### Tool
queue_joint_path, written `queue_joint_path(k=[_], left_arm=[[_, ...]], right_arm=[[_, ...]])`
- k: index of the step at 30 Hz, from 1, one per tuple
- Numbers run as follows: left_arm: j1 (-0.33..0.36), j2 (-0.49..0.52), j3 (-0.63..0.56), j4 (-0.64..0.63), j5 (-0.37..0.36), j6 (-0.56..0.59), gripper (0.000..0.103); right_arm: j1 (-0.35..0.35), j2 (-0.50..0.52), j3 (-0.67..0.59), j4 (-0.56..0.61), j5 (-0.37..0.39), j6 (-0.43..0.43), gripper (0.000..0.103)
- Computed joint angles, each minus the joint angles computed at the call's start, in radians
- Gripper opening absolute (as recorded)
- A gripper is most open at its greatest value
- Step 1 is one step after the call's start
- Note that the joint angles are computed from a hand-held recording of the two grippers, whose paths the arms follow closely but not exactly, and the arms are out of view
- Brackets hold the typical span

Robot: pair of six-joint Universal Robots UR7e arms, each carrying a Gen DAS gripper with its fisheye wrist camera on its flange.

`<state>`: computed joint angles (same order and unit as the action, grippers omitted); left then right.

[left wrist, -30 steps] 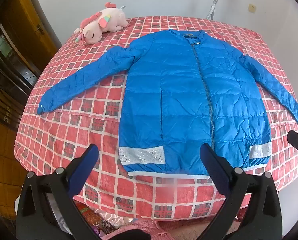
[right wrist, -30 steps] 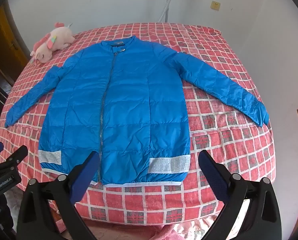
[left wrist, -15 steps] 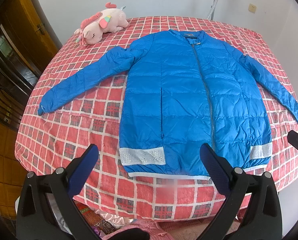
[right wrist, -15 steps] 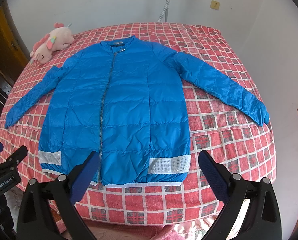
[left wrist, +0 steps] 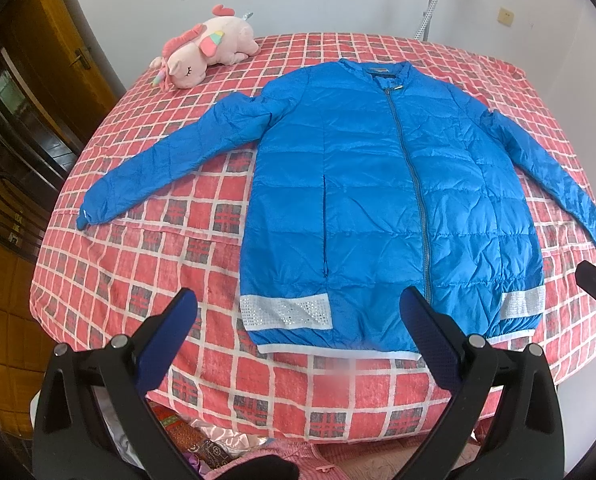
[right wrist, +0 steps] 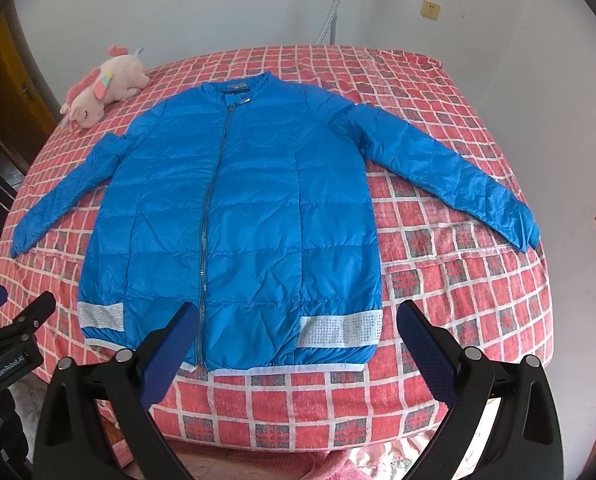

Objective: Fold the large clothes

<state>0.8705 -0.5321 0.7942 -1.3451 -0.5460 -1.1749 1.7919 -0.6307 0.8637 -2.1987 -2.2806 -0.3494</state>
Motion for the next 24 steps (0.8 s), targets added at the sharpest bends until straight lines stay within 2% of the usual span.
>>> queue_joint_path(k=[24], left_arm=[[0.003, -0.02, 0.034, -0.015, 0.004, 0.002, 0.1]], right_arm=[[0.0, 0.004, -0.008, 0.008, 0.002, 0.003, 0.099]])
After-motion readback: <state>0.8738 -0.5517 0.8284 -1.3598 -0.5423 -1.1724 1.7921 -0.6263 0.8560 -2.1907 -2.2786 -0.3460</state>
